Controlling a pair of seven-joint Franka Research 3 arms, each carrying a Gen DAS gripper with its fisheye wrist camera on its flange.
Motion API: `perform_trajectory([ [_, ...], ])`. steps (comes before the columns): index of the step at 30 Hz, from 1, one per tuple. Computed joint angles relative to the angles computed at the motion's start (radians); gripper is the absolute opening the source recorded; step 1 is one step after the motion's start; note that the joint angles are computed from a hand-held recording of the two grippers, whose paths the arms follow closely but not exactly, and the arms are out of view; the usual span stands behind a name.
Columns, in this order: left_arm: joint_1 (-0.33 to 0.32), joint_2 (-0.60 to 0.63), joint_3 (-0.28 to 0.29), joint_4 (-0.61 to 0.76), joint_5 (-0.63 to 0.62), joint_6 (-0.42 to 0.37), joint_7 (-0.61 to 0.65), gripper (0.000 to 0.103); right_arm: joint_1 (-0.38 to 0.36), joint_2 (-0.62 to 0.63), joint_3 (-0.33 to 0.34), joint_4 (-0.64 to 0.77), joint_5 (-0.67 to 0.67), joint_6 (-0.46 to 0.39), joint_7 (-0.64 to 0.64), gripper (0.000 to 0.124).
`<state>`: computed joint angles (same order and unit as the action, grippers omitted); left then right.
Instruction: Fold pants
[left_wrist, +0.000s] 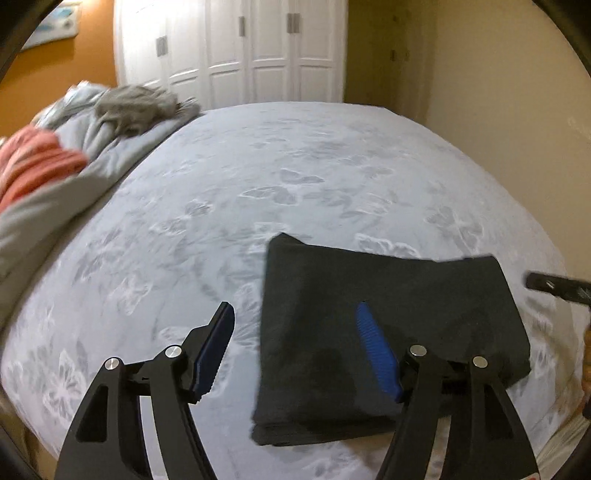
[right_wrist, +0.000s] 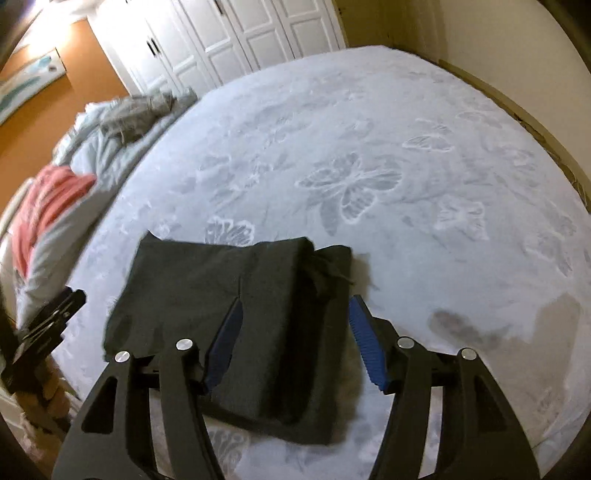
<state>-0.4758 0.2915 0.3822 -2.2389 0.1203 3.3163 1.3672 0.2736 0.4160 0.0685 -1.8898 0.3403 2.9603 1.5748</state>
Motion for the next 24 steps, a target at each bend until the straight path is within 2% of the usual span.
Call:
perform_trajectory([
  [2,-0.05,0.028,0.039,0.023,-0.007,-0.009,0.002,0.066,0.027,0.049,-0.026,0.067,-0.031,-0.046,0.027,0.058],
  [3,-0.077,0.044,0.062,0.032,-0.007,-0.015,0.001,0.066,0.068,0.081,-0.072,0.109,-0.071,-0.071,0.081,0.058],
  [5,-0.085,0.044,0.079,0.016,0.001,-0.01,0.001,0.066,0.096,0.12,-0.106,0.155,-0.118,-0.095,0.132,0.058],
  [7,-0.066,0.047,0.061,0.013,0.008,-0.018,-0.007,0.066,0.126,0.168,-0.148,0.21,-0.172,-0.128,0.196,0.058],
  [9,-0.055,0.053,0.053,0.02,0.02,-0.027,-0.02,0.066,0.112,0.186,-0.137,0.223,-0.187,-0.135,0.206,0.059],
  [11,-0.084,0.062,0.083,0.023,0.027,-0.024,-0.038,0.066,0.118,0.192,-0.141,0.225,-0.211,-0.126,0.224,0.059],
  [14,-0.105,0.065,0.108,0.024,0.032,-0.022,-0.054,0.066,0.081,0.189,-0.09,0.218,-0.204,-0.107,0.174,0.037],
  [17,-0.098,0.065,0.103,0.026,0.044,-0.025,-0.065,0.066,0.097,0.192,-0.101,0.224,-0.214,-0.109,0.176,0.031],
  [24,-0.117,0.072,0.128,0.026,0.056,-0.02,-0.075,0.066,0.095,0.204,-0.1,0.242,-0.204,-0.113,0.205,0.037],
])
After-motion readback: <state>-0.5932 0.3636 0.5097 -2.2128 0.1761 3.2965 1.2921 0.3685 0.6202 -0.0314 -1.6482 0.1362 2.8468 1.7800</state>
